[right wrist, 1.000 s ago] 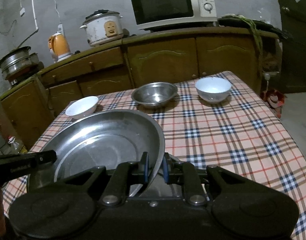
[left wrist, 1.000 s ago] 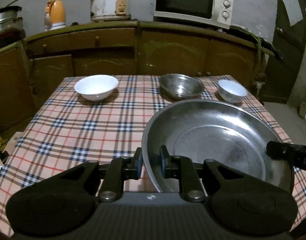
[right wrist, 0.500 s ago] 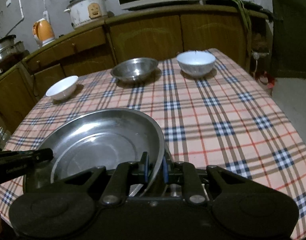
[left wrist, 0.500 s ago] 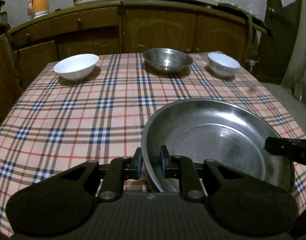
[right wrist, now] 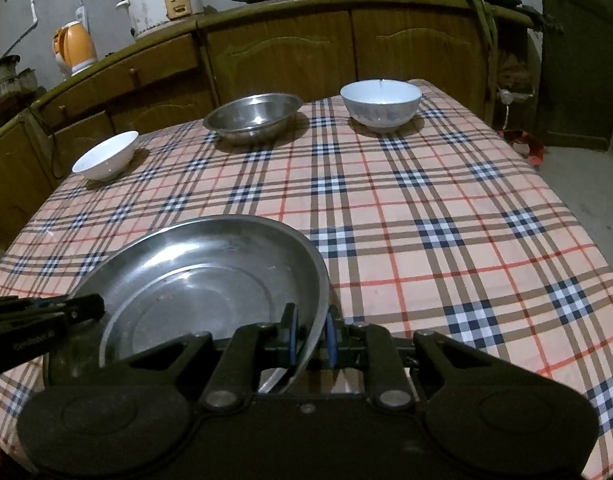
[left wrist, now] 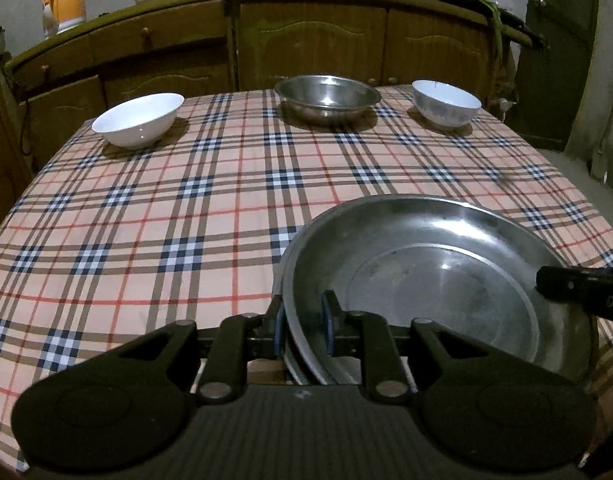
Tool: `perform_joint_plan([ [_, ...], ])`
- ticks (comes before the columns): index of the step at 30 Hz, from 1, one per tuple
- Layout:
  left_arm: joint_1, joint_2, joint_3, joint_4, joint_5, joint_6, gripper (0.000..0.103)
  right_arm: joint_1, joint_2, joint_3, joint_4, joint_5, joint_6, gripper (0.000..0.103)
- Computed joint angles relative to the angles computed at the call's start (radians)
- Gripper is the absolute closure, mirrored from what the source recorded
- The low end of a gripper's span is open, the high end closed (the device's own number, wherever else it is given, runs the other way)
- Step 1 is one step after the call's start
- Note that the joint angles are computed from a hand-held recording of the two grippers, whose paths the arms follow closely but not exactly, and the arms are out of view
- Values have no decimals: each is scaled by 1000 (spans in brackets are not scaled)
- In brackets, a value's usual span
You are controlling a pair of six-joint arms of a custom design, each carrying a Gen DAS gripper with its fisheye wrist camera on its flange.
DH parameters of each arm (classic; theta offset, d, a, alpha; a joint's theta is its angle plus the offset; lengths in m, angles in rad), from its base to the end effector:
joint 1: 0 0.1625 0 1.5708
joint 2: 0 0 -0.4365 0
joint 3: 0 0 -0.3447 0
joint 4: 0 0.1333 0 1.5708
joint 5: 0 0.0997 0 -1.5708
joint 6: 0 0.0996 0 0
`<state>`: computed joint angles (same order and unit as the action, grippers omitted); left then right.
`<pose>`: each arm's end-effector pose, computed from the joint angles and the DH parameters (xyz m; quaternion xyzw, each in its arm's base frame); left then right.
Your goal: Organize plates and bowls
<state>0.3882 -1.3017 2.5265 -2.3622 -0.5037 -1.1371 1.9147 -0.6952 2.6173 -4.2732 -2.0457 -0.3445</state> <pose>-0.1972 -0.3189 0.1735 0.1284 0.8382 -0.3814 0.3681 0.2005 -0.2997 0.1256 0.2191 -0.8764 0.3696 0.2177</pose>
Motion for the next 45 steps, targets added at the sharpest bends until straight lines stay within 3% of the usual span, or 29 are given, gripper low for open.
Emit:
perform_joint_plan([
  [9,-10,29,-1,40,39,-10,81,-16,27,-6,-22,7,-11,81],
  [20,13,53,-12,33,58,2,64,-17,28,-29,-12,-3,-25,80],
  [31,14,4,-23,138,67,-119,32,-48,-8,-7,-34,22,-2,42],
  [33,28,3,-26,123,49,-114,31,-67,-22,1,-9,52,21,38],
  [39,64,24,-15,-12,-1,-29,35,-106,-34,10,45,99,62,37],
  [41,79,35,-10,-83,-25,25,50,-116,-37,14,60,123,62,44],
  [43,91,45,1,-170,-54,82,58,-122,-43,12,92,138,64,71],
  [45,89,51,0,-182,-55,99,63,-130,-44,17,96,173,61,85],
])
